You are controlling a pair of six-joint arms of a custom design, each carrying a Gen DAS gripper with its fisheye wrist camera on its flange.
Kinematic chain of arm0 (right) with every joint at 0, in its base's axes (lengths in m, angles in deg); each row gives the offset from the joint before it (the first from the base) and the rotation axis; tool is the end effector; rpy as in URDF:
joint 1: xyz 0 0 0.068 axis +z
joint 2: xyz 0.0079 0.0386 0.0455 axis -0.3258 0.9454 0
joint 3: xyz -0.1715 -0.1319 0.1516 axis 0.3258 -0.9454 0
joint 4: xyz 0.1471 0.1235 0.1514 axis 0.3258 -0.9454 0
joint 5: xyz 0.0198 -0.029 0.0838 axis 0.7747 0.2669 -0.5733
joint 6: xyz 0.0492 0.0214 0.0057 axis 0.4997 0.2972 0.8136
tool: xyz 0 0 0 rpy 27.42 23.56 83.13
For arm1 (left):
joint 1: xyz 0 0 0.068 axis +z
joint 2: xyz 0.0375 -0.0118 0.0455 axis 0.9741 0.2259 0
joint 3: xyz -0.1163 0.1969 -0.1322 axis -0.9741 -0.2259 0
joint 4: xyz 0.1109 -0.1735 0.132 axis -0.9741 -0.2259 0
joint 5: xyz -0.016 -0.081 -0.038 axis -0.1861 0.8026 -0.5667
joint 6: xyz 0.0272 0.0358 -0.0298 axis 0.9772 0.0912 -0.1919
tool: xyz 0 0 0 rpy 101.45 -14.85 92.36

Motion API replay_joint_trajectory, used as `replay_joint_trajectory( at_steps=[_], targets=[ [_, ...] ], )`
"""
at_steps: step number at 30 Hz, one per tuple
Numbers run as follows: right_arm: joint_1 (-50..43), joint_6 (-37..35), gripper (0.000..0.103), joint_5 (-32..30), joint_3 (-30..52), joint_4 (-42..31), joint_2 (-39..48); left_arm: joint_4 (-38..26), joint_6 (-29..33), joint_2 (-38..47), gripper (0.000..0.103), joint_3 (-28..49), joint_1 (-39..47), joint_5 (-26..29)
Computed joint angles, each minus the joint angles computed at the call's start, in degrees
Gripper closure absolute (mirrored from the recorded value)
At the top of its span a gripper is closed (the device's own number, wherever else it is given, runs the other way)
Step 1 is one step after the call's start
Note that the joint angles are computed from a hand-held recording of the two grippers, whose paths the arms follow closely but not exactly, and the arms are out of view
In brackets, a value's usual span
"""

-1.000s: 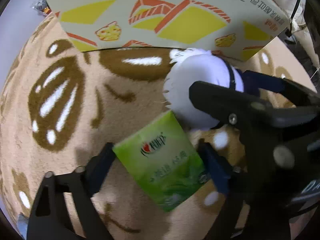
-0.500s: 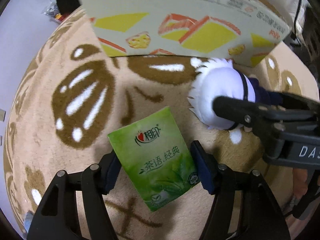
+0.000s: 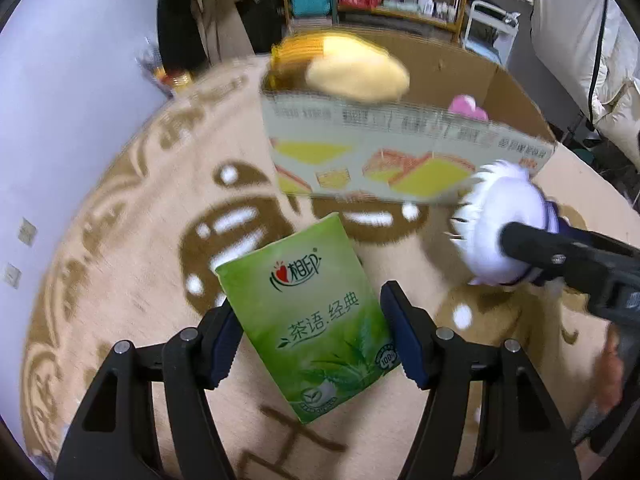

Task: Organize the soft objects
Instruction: 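Carry the green pack and purple doll into the box and open both tools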

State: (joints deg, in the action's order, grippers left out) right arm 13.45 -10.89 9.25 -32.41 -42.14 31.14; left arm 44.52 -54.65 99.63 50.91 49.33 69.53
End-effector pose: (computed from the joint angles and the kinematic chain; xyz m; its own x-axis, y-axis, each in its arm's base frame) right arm 0.1760 0.1102 0.1714 -0.8239 0.3169 -0.4698 0.1022 0.8985 0.4268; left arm 0.1867 -0.0928 0.1975 -0.7928 0.3319 -0.5112 0.3478 0.9351 0.0677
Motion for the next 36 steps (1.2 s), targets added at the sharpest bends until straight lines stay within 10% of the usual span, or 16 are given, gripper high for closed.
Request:
replay_joint_trajectory(
  at_steps=[20, 36],
  targets=[
    [5.32, -2.92, 0.020, 15.99, 5.94, -9.97, -14.48, 8.86, 5.52, -5.76, 0.037, 6.54, 1.00, 1.07],
    [-1.91, -9.23, 0.020, 18.74, 4.52, -1.19, -15.02, 20.56, 9.70, 3.31, 0.037, 10.92, -4.26, 0.31]
  ],
)
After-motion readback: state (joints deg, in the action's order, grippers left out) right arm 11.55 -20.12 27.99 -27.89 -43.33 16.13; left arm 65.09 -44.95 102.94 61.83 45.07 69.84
